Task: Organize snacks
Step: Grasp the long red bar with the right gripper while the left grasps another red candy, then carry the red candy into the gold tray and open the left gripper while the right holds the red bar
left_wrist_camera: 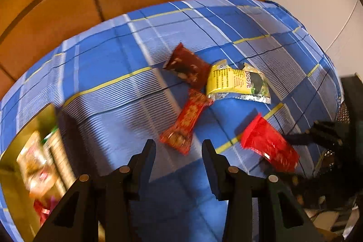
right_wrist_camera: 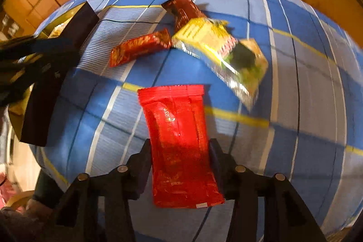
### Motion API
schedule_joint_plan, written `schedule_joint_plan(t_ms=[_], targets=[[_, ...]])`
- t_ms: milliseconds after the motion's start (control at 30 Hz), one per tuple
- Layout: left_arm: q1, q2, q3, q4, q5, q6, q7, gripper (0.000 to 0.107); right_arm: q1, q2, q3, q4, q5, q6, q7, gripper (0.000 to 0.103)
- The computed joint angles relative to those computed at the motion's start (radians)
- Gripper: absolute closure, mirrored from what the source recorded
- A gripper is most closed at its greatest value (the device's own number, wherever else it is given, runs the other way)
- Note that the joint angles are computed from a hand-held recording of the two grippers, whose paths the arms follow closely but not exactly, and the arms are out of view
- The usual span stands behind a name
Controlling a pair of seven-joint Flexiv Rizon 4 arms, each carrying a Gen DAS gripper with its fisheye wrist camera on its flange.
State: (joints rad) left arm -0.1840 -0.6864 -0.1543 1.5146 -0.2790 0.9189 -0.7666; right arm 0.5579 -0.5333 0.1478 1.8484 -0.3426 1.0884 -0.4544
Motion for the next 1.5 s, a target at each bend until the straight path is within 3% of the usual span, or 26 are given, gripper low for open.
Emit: schedule_joint_plan(t_ms=[167,333,433,533,767,1000,1067,1100,1200,1433,1500], targets=[[-0.052,-0.073,0.033,-0.122,0.07,-0.082,-0.023,0.064,0.046,0.012,-0.062,0.093,-0.027,0.205,0.15,0.025],[-0.082,-0.138,0.049,-0.217,0.108,-0.13,-0.058,0.064,0.145,0.031,-0.19,0.183,-0.105,0.355,0.304,0.02],[-0.076,-0.14,0.034,-0.203,0.096,-0.093,-0.071,0.069,0.173,0.048,-0.243,0.231,-0.136,0.417,0.343,0.019],[-0.061,-0.121,0.016,-0.156,0.08,-0.055,-0.06,0.083,0.203,0.054,-0.286,0.258,-0.158,0.446,0.353,0.018],[0.014,-0.01,-0.037,0.092,-0.03,0.1,-0.043,0.085,0.275,0.052,-0.362,0.276,-0.198,0.464,0.398,0.017],[0.087,0.102,-0.12,0.369,-0.117,0.362,0.074,0.084,0.315,0.064,-0.401,0.311,-0.161,0.518,0.405,0.019],[0.132,0.115,-0.179,0.434,-0.155,0.449,0.119,0.084,0.315,0.078,-0.396,0.312,-0.139,0.48,0.398,0.019],[0.161,0.117,-0.217,0.463,-0.173,0.49,0.141,0.084,0.328,0.096,-0.404,0.31,-0.149,0.409,0.406,0.019],[0.235,0.098,-0.319,0.509,-0.193,0.591,0.169,0.084,0.272,0.111,-0.335,0.285,-0.164,0.304,0.383,0.019],[0.298,0.107,-0.374,0.522,-0.153,0.572,0.105,0.085,0.172,0.075,-0.209,0.184,-0.223,0.116,0.346,0.02],[0.331,0.113,-0.411,0.542,-0.153,0.594,0.111,0.085,0.174,0.064,-0.202,0.155,-0.273,0.034,0.36,0.035]])
